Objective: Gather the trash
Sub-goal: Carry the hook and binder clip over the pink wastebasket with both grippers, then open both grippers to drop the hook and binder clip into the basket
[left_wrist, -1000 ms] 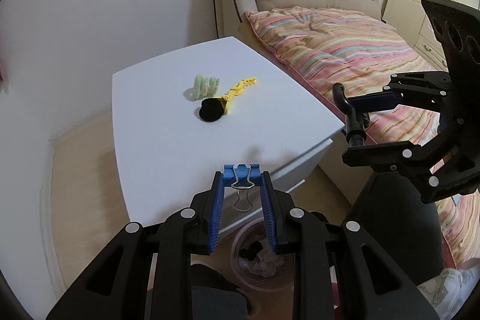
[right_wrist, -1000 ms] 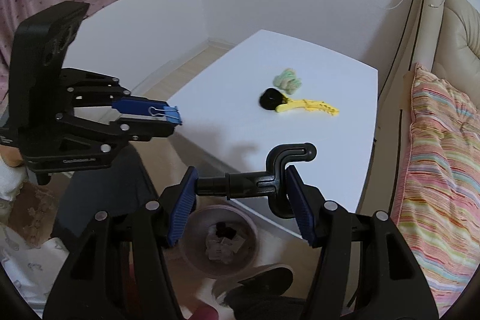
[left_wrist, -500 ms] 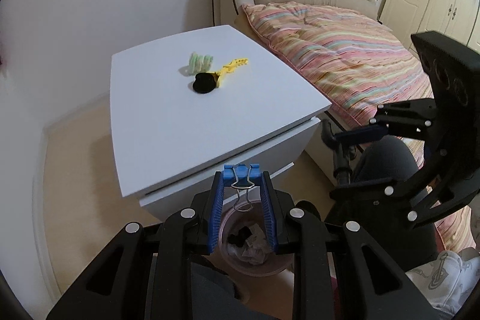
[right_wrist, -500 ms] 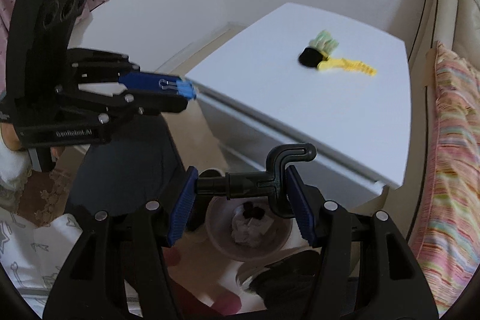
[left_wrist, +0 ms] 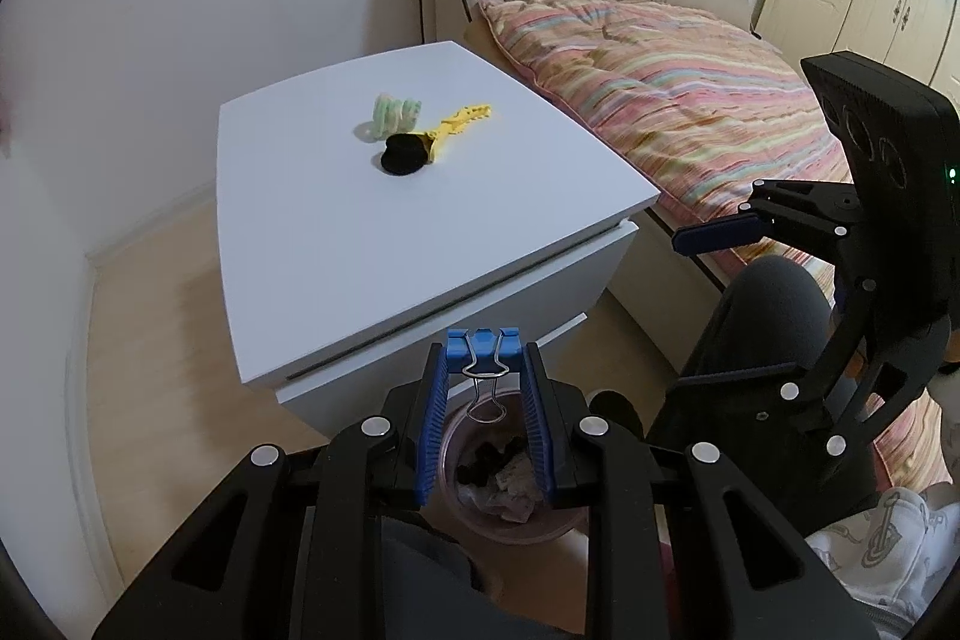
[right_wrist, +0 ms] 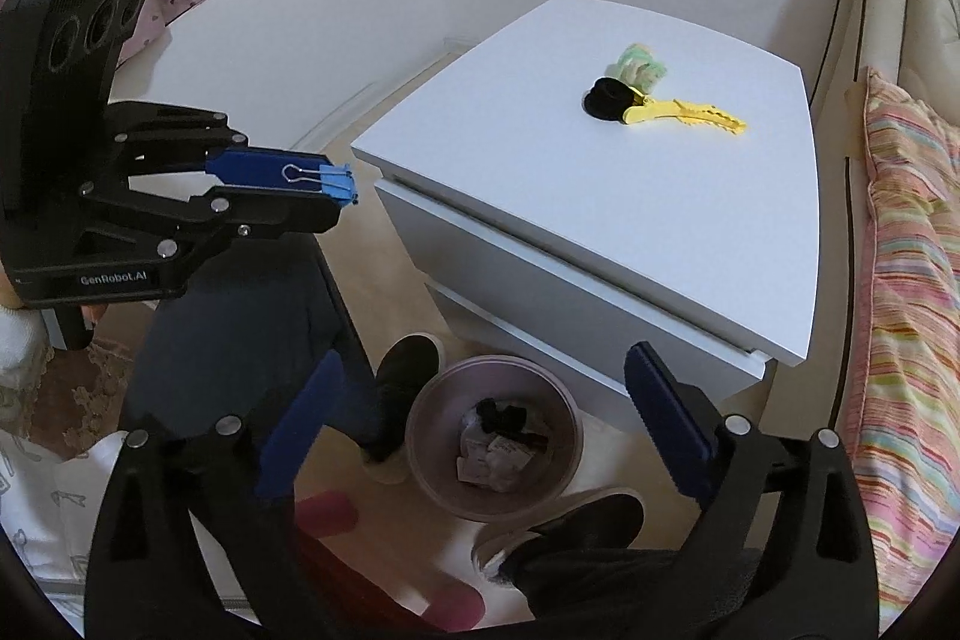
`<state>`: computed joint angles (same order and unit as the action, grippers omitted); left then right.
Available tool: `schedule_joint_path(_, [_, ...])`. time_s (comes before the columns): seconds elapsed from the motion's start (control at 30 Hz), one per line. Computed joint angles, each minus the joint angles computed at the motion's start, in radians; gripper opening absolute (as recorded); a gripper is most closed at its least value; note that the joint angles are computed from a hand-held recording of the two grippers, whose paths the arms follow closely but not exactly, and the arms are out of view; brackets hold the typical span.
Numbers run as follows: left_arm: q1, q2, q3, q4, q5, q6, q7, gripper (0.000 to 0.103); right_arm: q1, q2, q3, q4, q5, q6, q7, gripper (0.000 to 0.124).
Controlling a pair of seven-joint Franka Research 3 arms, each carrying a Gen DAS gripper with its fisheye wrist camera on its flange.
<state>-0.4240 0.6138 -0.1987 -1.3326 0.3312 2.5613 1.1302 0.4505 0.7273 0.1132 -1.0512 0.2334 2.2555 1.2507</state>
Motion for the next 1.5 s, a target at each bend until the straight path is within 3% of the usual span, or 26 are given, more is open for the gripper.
schedule_joint_path(0.97, [-0.044,0.093,-0.029,0.159,-0.058,-0.074,0.129,0.025,-0.04,-0.15,-0.031,-0.223,-0.044,0.182,0.125,0.096])
schedule_joint_path(1.03, [-0.042,0.1,-0.036,0.169,-0.069,-0.081,0.149,0.031,-0.045,-0.154,-0.029,-0.229,-0.039,0.186,0.123,0.096])
schedule_joint_path(1.07, [-0.045,0.102,-0.034,0.173,-0.07,-0.085,0.152,0.045,-0.047,-0.156,-0.028,-0.232,-0.036,0.187,0.124,0.096])
schedule_joint_path(1.1, [-0.047,0.102,-0.033,0.17,-0.071,-0.077,0.154,0.066,-0.049,-0.158,-0.027,-0.236,-0.033,0.19,0.123,0.096])
schedule_joint_path(1.2, [-0.049,0.097,-0.024,0.149,-0.069,-0.04,0.143,0.089,-0.051,-0.158,-0.028,-0.235,-0.03,0.191,0.124,0.096])
schedule_joint_path(1.5, [-0.059,0.085,0.012,0.128,-0.026,-0.042,0.054,0.095,-0.052,-0.147,-0.022,-0.222,-0.022,0.182,0.12,0.096])
